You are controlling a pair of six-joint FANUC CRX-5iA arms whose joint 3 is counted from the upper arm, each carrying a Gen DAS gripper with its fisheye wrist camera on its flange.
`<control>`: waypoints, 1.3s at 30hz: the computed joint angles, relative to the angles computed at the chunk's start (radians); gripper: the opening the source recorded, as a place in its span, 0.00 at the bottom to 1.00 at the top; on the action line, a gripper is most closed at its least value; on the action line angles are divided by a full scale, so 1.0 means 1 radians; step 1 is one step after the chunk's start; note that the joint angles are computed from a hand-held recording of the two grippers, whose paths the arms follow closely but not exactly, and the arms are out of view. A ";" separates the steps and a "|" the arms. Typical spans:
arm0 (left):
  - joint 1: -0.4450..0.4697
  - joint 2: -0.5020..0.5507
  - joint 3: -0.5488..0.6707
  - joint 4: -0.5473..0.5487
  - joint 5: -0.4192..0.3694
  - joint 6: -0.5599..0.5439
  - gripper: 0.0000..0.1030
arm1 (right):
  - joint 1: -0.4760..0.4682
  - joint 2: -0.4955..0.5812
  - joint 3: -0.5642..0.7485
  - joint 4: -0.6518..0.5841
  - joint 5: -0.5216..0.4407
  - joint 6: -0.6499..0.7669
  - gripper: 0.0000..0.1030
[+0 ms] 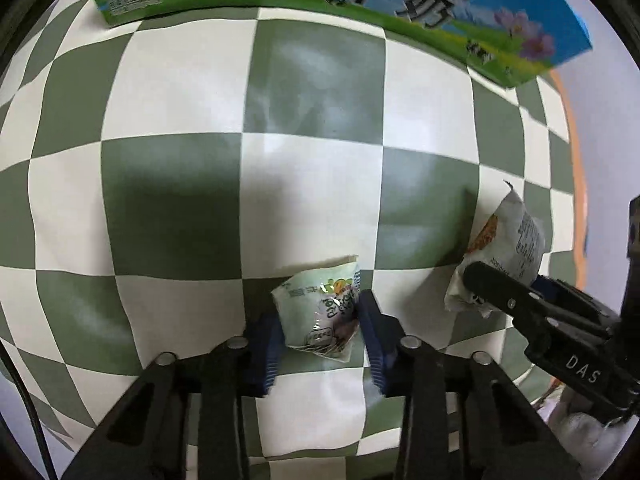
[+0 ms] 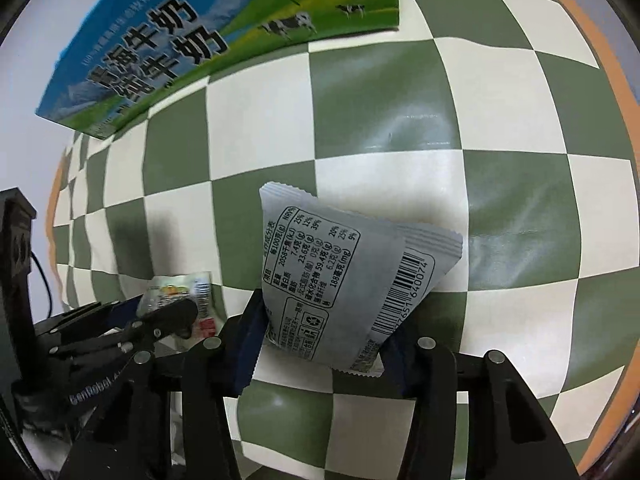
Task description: Organize snacks
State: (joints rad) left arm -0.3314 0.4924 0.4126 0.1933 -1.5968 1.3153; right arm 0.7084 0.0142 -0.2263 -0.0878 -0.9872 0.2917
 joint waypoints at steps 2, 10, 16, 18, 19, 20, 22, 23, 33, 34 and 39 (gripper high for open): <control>0.011 0.016 0.020 0.021 -0.016 0.007 0.31 | -0.004 -0.006 0.002 0.000 0.003 0.003 0.52; 0.079 0.154 0.065 0.154 -0.110 0.172 0.66 | -0.061 -0.038 -0.040 -0.063 0.015 0.044 0.52; 0.073 0.079 0.050 0.032 -0.100 0.083 0.49 | -0.058 -0.039 -0.051 -0.063 0.023 0.020 0.52; 0.058 0.056 0.024 0.027 -0.077 0.087 0.48 | -0.057 -0.038 -0.052 -0.058 0.024 0.014 0.52; 0.050 0.048 0.017 0.029 -0.070 0.097 0.48 | -0.055 -0.036 -0.051 -0.055 0.027 0.010 0.52; 0.049 0.040 0.012 0.030 -0.068 0.096 0.47 | -0.055 -0.037 -0.051 -0.052 0.028 0.009 0.52; 0.033 0.066 0.052 0.048 -0.071 0.115 0.39 | -0.053 -0.040 -0.051 -0.043 0.033 0.008 0.52; 0.036 0.088 0.086 0.058 -0.082 0.115 0.36 | -0.053 -0.044 -0.052 -0.039 0.032 0.009 0.52; 0.016 0.152 0.122 0.091 -0.149 0.126 0.48 | -0.072 -0.052 -0.032 -0.026 0.018 0.045 0.52; 0.003 0.153 0.126 0.069 -0.142 0.116 0.49 | -0.074 -0.051 -0.032 -0.029 0.017 0.046 0.52; -0.065 0.122 0.136 -0.044 -0.122 0.084 0.42 | -0.064 -0.060 -0.046 -0.025 0.019 0.023 0.52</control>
State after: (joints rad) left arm -0.3965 0.6146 0.5489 0.1491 -1.7184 1.3993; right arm 0.6444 -0.0462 -0.2721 -0.1130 -0.9685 0.3147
